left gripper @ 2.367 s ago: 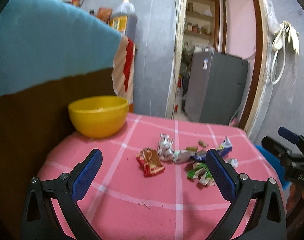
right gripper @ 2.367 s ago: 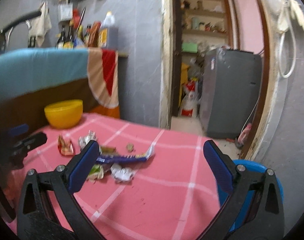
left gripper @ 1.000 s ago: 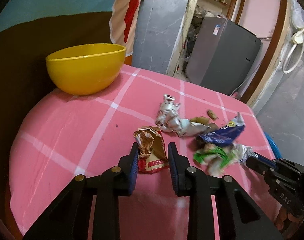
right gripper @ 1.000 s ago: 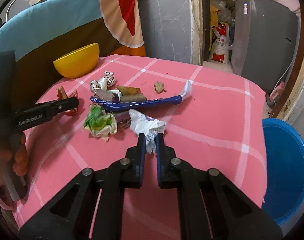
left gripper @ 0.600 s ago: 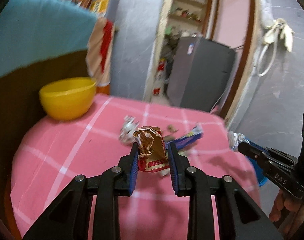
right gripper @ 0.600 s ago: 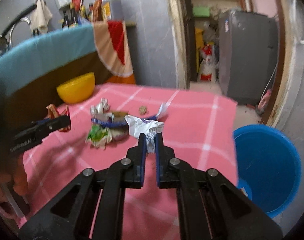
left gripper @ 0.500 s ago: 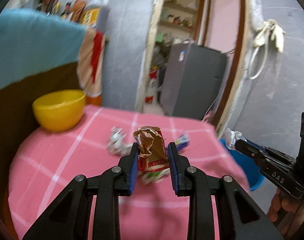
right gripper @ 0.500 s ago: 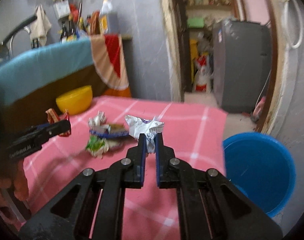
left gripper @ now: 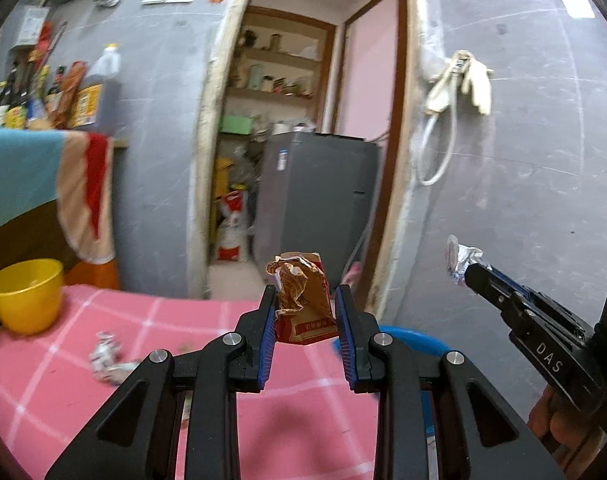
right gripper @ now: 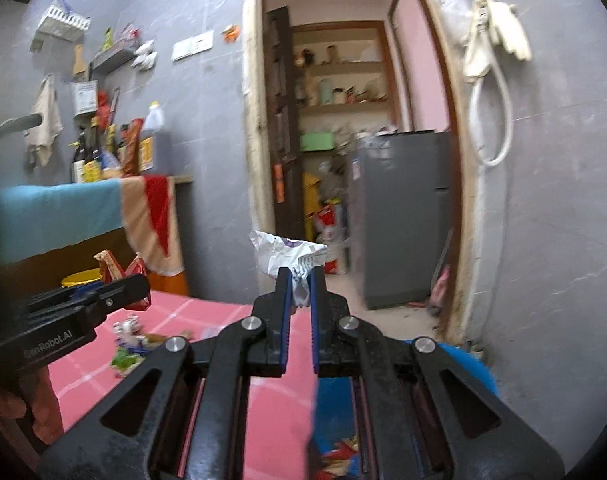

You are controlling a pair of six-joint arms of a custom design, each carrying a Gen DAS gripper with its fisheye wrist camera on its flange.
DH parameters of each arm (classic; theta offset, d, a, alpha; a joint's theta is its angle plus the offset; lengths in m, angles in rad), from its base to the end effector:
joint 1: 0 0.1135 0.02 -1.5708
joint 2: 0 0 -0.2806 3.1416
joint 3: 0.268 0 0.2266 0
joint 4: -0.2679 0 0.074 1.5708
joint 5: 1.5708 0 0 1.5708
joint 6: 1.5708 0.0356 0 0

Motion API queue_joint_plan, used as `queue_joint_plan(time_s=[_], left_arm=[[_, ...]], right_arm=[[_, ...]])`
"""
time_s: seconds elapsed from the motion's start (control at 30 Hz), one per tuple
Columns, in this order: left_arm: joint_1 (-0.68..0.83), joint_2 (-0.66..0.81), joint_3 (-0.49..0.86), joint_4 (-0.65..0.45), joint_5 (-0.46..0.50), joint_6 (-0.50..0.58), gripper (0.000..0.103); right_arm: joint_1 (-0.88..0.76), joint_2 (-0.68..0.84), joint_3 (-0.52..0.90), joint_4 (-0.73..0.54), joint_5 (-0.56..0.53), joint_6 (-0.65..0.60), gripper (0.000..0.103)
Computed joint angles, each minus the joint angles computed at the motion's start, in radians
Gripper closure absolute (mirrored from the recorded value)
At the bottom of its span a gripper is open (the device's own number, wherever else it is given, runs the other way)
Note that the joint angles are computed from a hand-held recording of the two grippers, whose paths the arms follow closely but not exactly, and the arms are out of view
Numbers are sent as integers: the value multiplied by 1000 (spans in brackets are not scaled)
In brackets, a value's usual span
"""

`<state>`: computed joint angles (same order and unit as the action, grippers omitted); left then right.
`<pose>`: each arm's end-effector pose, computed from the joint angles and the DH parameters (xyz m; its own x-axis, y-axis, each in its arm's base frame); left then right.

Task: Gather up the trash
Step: 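Carry the red-brown wrapper and foil over the blue bucket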

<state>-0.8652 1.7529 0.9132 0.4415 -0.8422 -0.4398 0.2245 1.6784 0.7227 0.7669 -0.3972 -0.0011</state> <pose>0.2481 -0.2503 0.2290 -0.2534 -0.1397 -0.9572 -0.0520 0.9901 -0.1307 0.3188 0.0869 0.2286 -0.1822 -0.0426 -0.9823 -0.5759 0.8144 0.0715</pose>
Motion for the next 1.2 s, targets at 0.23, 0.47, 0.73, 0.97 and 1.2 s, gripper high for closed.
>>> queue_joint_plan(time_s=[0.23, 0.47, 0.73, 0.97, 1.2], left_arm=[[10, 161, 210, -24, 97, 58, 79], [33, 306, 429, -173, 200, 34, 79], [69, 440, 645, -380, 314, -33, 79], [101, 512, 751, -517, 406, -102, 79], [128, 567, 837, -635, 470, -160, 78]], right_arm=[[-125, 30, 25, -10, -22, 21, 95], [-220, 108, 109, -127, -42, 5, 95], [-267, 183, 192, -246, -65, -46, 95], [-278, 244, 271, -361, -83, -72, 95], [-264, 286, 335, -455, -72, -106, 94]])
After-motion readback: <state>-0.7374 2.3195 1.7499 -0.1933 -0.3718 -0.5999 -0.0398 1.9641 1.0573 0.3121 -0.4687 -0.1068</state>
